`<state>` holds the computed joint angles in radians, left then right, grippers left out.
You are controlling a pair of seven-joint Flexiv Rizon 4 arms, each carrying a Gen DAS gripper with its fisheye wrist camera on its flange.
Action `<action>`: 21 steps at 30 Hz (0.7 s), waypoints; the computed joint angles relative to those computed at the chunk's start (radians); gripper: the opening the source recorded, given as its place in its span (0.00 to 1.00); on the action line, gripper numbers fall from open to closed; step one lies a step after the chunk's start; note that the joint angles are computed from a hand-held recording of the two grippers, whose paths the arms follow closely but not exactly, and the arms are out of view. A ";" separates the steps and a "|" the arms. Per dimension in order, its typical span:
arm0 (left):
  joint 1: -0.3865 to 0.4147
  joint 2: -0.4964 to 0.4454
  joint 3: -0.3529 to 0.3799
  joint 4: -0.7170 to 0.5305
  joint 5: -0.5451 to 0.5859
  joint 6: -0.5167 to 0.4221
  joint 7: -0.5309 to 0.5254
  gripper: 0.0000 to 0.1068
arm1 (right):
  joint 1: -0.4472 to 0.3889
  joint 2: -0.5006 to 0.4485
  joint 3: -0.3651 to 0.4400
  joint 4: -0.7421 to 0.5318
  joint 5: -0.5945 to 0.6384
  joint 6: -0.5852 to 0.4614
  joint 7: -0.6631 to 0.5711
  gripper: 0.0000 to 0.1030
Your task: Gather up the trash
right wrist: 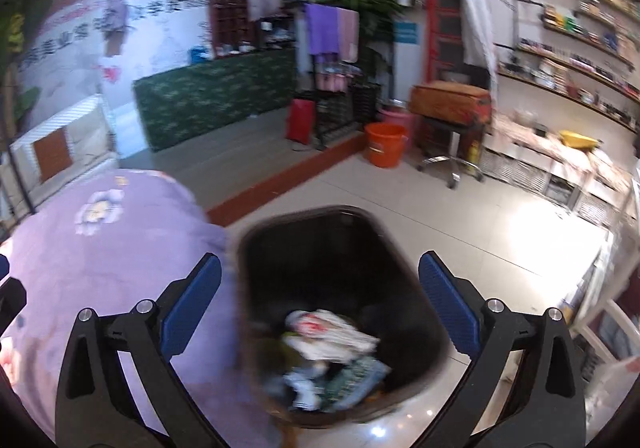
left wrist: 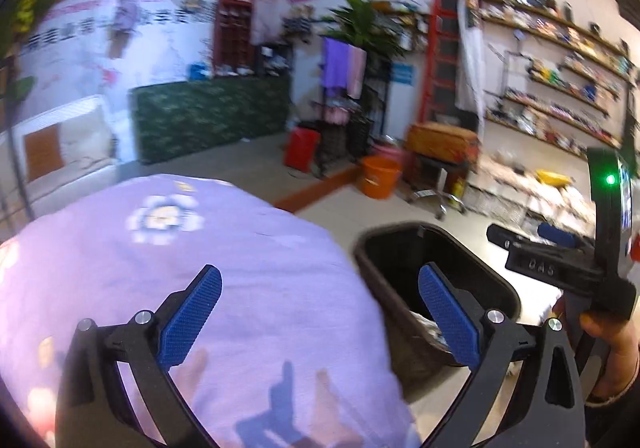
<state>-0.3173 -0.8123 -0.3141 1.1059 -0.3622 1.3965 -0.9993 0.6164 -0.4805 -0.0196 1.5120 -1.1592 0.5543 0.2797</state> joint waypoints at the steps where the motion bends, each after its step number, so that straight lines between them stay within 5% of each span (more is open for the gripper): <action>1: -0.001 0.007 0.010 0.010 -0.003 0.015 -0.016 0.91 | 0.007 -0.015 -0.003 -0.022 -0.012 0.007 -0.004 0.95; 11: -0.025 0.110 0.190 0.153 0.050 0.182 -0.255 0.91 | 0.129 -0.159 -0.072 -0.235 -0.048 -0.006 -0.146 0.95; 21: -0.040 0.178 0.286 0.252 0.106 0.248 -0.428 0.91 | 0.193 -0.131 -0.090 -0.205 -0.157 -0.008 -0.039 0.95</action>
